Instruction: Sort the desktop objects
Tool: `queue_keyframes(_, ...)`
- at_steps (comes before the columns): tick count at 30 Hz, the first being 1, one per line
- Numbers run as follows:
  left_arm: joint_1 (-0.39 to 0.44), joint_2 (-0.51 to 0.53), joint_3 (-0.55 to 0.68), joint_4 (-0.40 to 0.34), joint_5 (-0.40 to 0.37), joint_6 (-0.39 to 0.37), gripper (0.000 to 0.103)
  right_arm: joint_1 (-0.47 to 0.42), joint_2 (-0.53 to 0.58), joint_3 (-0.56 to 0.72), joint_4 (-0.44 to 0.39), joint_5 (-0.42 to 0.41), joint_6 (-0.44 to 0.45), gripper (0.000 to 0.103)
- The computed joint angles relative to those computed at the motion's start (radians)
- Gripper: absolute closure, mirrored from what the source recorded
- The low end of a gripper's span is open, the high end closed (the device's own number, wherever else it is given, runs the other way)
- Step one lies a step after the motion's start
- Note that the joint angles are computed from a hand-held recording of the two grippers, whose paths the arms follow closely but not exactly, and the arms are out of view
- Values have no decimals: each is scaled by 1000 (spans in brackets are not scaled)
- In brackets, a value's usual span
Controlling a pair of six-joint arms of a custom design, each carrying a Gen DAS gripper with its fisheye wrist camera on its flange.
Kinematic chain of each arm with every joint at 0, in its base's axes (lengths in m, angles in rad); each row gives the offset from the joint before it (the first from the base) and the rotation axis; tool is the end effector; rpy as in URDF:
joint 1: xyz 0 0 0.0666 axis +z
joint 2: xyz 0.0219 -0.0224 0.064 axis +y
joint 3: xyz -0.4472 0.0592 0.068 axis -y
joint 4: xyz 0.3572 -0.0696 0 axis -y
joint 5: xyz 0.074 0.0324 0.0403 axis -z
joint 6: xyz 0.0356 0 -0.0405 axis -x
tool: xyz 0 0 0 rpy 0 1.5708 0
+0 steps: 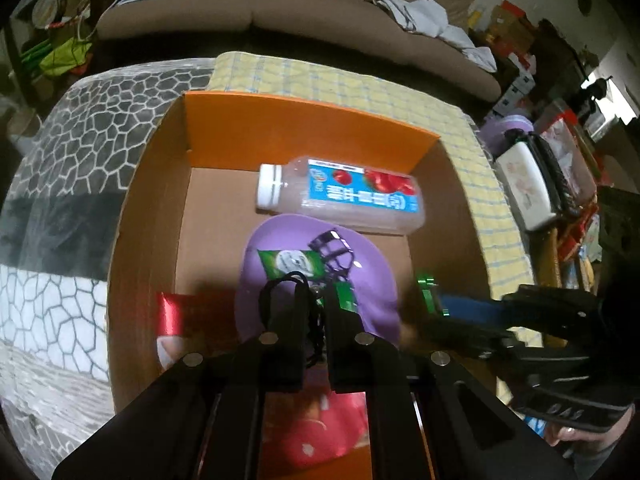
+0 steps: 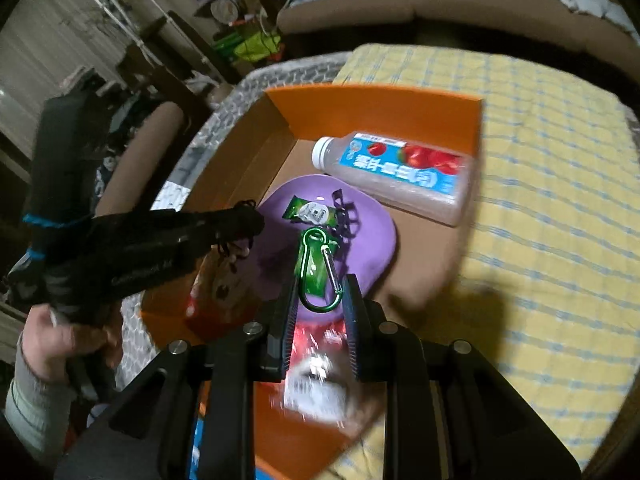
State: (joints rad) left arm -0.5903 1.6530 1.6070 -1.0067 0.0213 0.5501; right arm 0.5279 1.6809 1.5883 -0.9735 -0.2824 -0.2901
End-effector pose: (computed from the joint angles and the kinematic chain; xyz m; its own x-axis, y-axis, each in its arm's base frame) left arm 0.4457 -0.3000 0.4590 -0.9108 -0.0189 -0.4125 0.1045 0.9558 -0.2747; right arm 0.4673 0.2835 0.4398 -0.8962 -0.2046 -0.3936 -0.3588 0.8561 0.3720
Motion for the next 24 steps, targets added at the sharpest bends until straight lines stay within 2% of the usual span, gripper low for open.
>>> queue_keyframes(2, 2, 5, 1, 0, -12, -7, 96, 14, 32, 22, -9, 17, 0, 82)
queue_keyframes(3, 3, 7, 4, -2, -29, -5, 90, 20, 46, 34, -17, 33, 1, 82)
queue_keyframes(4, 4, 4, 2, -1, -37, -2, 74, 25, 54, 43, -24, 52, 1, 81)
queue_keyframes(6, 5, -7, -3, 9, -45, 8, 62, 30, 64, 55, -36, 92, -7, 76)
queue_keyframes(9, 3, -16, -2, 7, -48, 15, 50, 25, 47, 45, -25, 96, -22, 67)
queue_keyframes(11, -5, -29, -2, 2, -65, 15, 49, 26, 22, 34, -27, 113, -16, 67)
queue_keyframes(14, -21, -67, -24, 16, -75, 21, 37, 30, -18, 26, -44, 131, -5, 64)
queue_keyframes(16, -41, -103, -49, 31, -90, 24, 18, 34, -53, 12, -53, 146, -1, 58)
queue_keyframes(18, -66, -131, -67, 31, -115, 21, 11, 46, -92, -5, -66, 182, 5, 41)
queue_keyframes(21, -111, -153, -77, -8, -162, 23, 0, 64, -133, -21, -89, 220, 12, 21)
queue_keyframes(22, -122, -161, -82, -13, -169, 30, 0, 71, -148, -31, -93, 228, 9, 17)
queue_keyframes(24, -149, -176, -91, -36, -194, 59, 0, 89, -186, -57, -94, 266, -12, 0)
